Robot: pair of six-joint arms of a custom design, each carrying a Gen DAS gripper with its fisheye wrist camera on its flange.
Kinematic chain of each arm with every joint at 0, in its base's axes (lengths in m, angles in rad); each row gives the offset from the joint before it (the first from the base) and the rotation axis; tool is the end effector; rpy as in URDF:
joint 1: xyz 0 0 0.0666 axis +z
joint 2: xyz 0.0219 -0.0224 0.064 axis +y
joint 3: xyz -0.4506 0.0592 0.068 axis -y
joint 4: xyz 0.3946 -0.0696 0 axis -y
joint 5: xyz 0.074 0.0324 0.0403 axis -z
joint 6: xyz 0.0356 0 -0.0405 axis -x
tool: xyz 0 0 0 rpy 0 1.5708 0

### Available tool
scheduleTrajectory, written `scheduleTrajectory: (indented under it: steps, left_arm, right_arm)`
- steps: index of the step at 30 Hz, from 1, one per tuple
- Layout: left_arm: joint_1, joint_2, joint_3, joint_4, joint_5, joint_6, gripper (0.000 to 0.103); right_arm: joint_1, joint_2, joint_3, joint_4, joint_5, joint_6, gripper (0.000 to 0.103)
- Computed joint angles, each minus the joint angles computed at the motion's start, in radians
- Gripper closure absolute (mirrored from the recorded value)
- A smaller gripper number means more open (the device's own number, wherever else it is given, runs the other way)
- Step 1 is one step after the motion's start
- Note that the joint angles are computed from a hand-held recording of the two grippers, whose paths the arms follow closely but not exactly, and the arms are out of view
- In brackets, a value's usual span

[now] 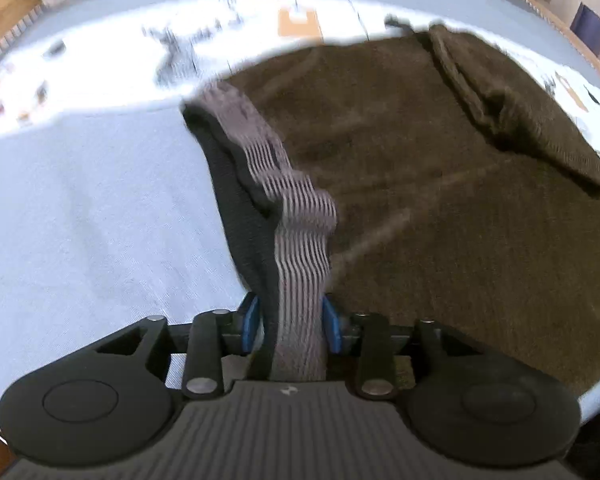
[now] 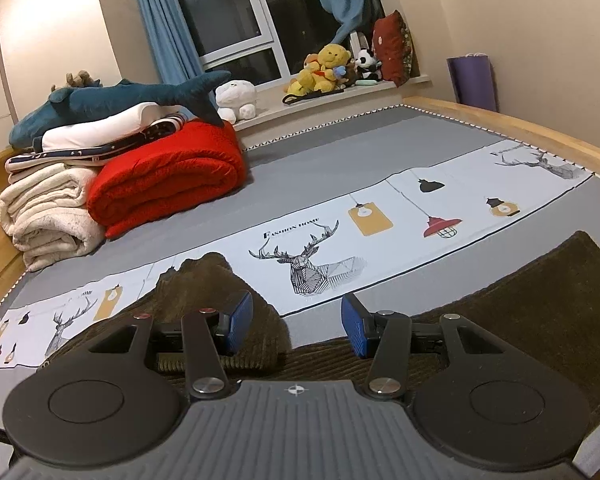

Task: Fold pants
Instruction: 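Grasp the grey waistband again with the left gripper, then lay the waistband flat and open the left gripper while the right tool smooths the leg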

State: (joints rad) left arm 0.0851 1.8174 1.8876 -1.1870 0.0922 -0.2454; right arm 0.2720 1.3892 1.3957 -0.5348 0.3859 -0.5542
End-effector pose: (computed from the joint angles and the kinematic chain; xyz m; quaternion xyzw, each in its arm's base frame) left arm 0.6373 0.0507 0.4802 0.0883 0.9694 -0.0073 0.2291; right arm 0.4798 0.1195 0.5345 0.2142 0.8292 0.0439 0.5144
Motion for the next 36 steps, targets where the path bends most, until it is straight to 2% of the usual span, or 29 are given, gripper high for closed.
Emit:
scheduleTrajectory:
  steps: [1, 2, 7, 9, 11, 12, 14, 17, 19, 24, 29, 32, 33, 35, 36]
  left_arm:
    - [-0.004, -0.015, -0.018, 0.046, -0.008, 0.001, 0.052]
    - [-0.009, -0.030, -0.037, 0.092, -0.005, 0.004, 0.049]
    - [-0.030, -0.041, -0.047, 0.158, 0.108, 0.022, 0.050]
    - [-0.047, -0.038, -0.047, 0.162, 0.130, 0.000, 0.051]
    - [-0.069, -0.017, -0.029, 0.138, 0.118, -0.026, 0.053]
    - [-0.080, 0.002, -0.009, 0.099, 0.090, -0.042, 0.053]
    - [-0.106, 0.058, 0.039, -0.014, -0.038, -0.056, 0.052]
    - [-0.116, 0.067, 0.050, -0.002, -0.051, -0.034, 0.052]
    - [-0.118, 0.064, 0.050, 0.016, -0.032, -0.015, 0.053]
    - [-0.131, 0.034, 0.015, 0.128, -0.011, -0.023, 0.053]
    - [-0.139, 0.035, 0.026, 0.142, 0.052, -0.013, 0.053]
    - [-0.146, 0.041, 0.034, 0.121, 0.062, -0.031, 0.053]
    - [-0.151, 0.052, 0.047, 0.094, 0.055, -0.047, 0.053]
    - [-0.164, 0.098, 0.093, -0.038, -0.013, -0.096, 0.049]
    - [-0.170, 0.103, 0.097, -0.059, -0.043, -0.113, 0.048]
  right_arm:
    - [-0.001, 0.000, -0.001, 0.000, -0.001, 0.002, 0.052]
    - [-0.002, -0.001, -0.002, -0.001, -0.001, 0.002, 0.052]
    - [-0.012, -0.007, -0.008, -0.006, -0.002, -0.020, 0.051]
    - [-0.014, -0.009, -0.010, -0.012, 0.000, -0.024, 0.051]
    - [-0.014, -0.011, -0.012, -0.017, 0.001, -0.018, 0.051]
    - [-0.014, -0.013, -0.013, -0.020, 0.004, -0.013, 0.051]
    - [-0.016, -0.016, -0.015, -0.029, 0.009, -0.006, 0.051]
    - [-0.020, -0.021, -0.019, -0.042, 0.014, -0.008, 0.051]
    - [-0.025, -0.026, -0.023, -0.048, 0.014, -0.012, 0.051]
    - [-0.038, -0.023, -0.022, -0.056, 0.009, -0.030, 0.051]
    - [-0.046, -0.002, -0.008, -0.055, -0.014, -0.045, 0.051]
    - [-0.054, 0.017, 0.010, -0.053, -0.049, -0.068, 0.051]
    - [-0.056, 0.023, 0.016, -0.049, -0.059, -0.071, 0.051]
    - [-0.059, 0.043, 0.034, -0.046, -0.077, -0.076, 0.051]
    - [-0.060, 0.053, 0.044, -0.048, -0.086, -0.078, 0.051]
